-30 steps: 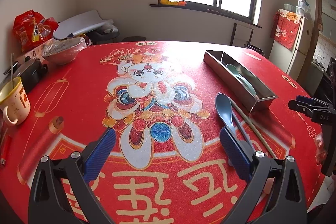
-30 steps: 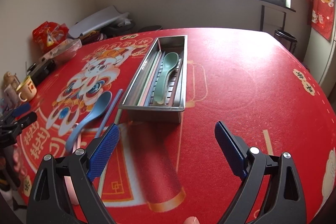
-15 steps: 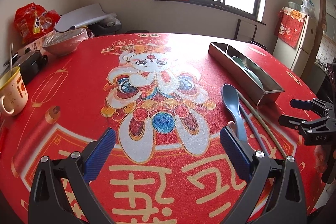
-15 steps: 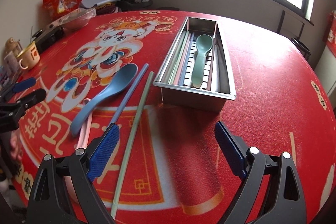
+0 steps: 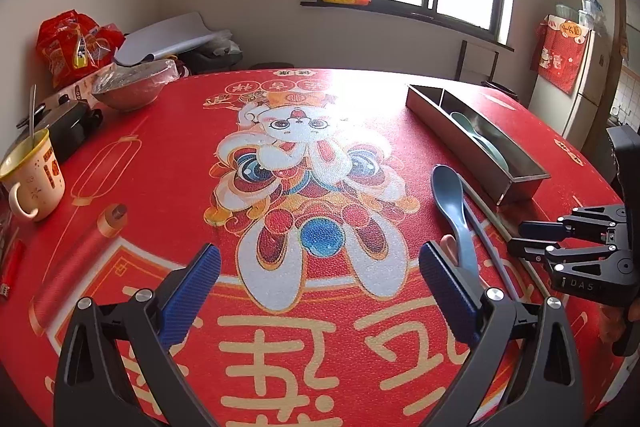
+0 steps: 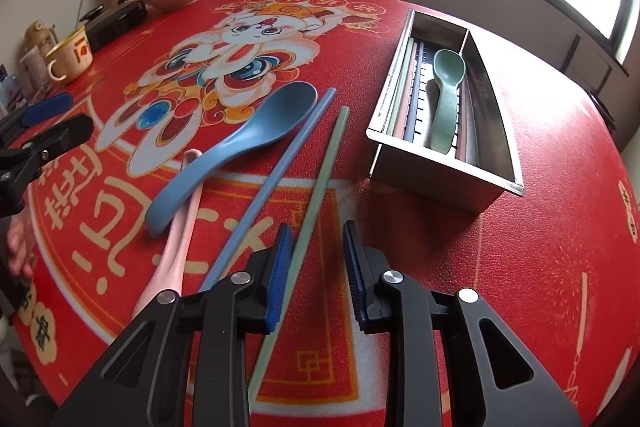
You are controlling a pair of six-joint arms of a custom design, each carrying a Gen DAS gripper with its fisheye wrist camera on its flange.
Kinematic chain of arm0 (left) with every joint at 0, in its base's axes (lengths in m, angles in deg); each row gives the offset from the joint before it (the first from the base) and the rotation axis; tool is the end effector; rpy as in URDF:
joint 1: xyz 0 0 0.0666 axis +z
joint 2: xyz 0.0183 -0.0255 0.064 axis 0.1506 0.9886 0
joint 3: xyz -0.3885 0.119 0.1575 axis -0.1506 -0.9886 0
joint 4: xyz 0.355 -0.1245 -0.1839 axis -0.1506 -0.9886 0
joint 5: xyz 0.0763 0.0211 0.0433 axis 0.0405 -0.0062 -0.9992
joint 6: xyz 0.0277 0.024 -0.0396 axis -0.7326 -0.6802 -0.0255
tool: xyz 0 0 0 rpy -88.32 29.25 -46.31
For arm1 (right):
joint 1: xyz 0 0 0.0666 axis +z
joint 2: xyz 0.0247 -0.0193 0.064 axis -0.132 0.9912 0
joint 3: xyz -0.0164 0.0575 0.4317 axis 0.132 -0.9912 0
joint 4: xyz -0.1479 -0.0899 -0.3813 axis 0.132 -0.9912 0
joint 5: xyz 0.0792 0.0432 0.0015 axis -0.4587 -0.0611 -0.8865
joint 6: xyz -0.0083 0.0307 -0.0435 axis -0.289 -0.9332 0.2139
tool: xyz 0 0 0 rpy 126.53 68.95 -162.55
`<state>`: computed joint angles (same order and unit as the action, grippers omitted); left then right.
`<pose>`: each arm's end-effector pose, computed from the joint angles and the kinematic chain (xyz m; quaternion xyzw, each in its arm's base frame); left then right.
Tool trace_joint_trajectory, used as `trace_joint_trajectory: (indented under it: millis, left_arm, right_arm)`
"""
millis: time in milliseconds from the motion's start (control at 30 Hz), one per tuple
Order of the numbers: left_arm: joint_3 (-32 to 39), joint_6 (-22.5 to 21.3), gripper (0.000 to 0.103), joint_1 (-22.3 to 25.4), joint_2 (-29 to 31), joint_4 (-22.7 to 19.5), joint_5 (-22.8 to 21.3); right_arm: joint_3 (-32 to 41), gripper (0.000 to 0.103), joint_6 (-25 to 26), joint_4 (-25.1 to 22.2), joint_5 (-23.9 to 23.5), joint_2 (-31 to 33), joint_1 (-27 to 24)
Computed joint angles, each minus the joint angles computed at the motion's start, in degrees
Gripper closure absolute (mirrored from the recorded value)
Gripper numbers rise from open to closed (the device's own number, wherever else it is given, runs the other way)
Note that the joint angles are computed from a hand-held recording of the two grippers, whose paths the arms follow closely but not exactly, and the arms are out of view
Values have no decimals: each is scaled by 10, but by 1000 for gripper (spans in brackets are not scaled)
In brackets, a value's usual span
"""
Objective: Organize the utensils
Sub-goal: 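Close the right gripper on a light green chopstick while the left gripper moves to the blue spoon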
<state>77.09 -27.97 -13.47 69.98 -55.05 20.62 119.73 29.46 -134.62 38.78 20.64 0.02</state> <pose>0.4651 -0.1700 0.3507 -0.1688 0.8821 0.0579 0.4360 0.6083 0.0952 0.3463 -0.4063 0.8621 0.1351 0.2710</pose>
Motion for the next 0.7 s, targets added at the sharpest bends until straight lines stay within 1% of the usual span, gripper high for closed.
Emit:
trace_joint_trajectory:
  millis: [67,133,300,433,500,700]
  left_arm:
    - [0,4,6,2,0,-1,3]
    - [1,7,6,3,1,-5,4]
    - [1,6,6,2,1,-4,4]
    - [-6,0,6,1,-3,10,10]
    - [-6,0,6,1,-4,11,9]
    - [-1,8,6,3,0,-1,8]
  right_arm:
    - [-1,91,11,-2,-2,-1,-2]
    - [-1,95,22,-5,-8,-1,-6]
    - [15,96,19,-23,-24,10,-24]
    - [19,96,18,-23,-26,14,-32]
    - [22,96,12,-25,-31,17,-35]
    - [11,96,7,-4,-28,11,-34]
